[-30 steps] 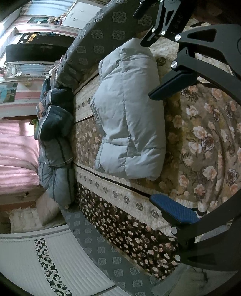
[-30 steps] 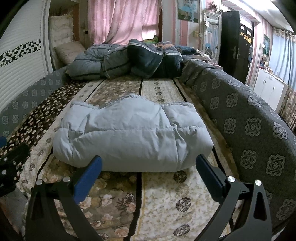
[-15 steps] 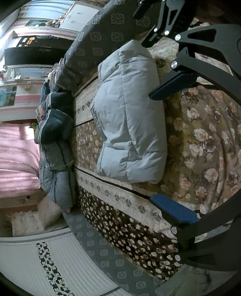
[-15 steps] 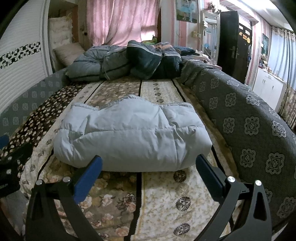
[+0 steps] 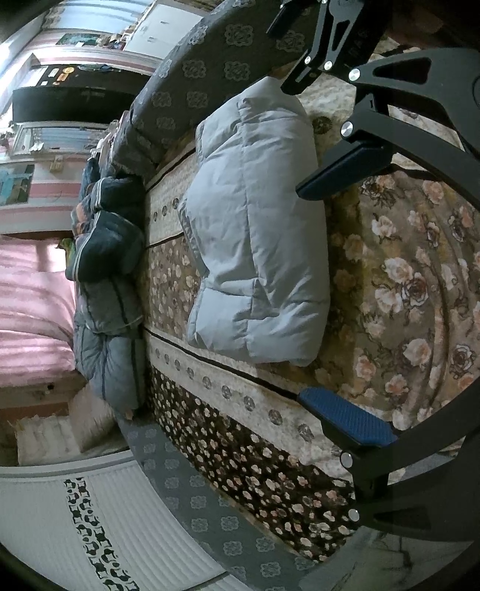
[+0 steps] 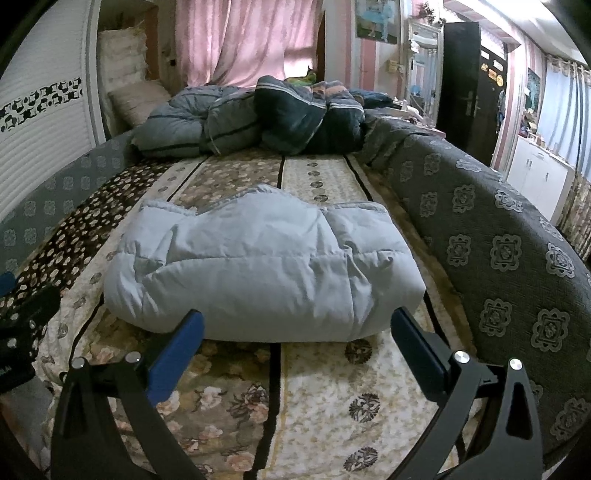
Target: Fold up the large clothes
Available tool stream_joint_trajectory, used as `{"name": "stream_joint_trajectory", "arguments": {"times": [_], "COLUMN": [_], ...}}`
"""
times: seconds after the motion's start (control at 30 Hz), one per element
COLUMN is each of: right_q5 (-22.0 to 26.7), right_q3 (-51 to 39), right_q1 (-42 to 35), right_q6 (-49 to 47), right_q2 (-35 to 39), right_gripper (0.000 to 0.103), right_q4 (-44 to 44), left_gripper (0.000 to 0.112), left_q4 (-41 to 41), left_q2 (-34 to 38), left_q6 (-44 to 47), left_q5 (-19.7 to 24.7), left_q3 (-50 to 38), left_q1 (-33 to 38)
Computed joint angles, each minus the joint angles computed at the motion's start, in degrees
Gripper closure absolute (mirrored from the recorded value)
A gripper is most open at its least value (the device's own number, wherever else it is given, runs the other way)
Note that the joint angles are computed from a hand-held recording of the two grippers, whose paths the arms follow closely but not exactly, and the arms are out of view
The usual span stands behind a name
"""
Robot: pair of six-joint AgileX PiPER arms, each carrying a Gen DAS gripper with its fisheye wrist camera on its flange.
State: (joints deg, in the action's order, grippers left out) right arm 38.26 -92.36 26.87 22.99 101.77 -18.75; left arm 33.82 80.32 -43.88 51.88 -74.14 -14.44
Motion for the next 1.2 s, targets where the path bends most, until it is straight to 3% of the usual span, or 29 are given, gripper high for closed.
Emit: {"name": "stream_joint_trajectory", "arguments": {"times": [1.07, 1.2], "right_q5": [-1.21, -0.95], "right_q3": [1.59, 1.24], "right_q1": [-0.08, -0.32], "right_q6": [0.86, 0.34], "right_q2": [-0.66, -0.7], "right_gripper": [0.002, 0.002], "right_q4": [-1.49, -0.96], "left_gripper": [0.012, 0.012], "left_q4": [3.58, 0.48], "left_q2": [-0.88, -0.87], "left_q6": [-1.99, 0.14], "left_q5": [0.01, -0.28], "left_q3": [0.95, 0.18], "left_q1": [-1.69, -0.86]}}
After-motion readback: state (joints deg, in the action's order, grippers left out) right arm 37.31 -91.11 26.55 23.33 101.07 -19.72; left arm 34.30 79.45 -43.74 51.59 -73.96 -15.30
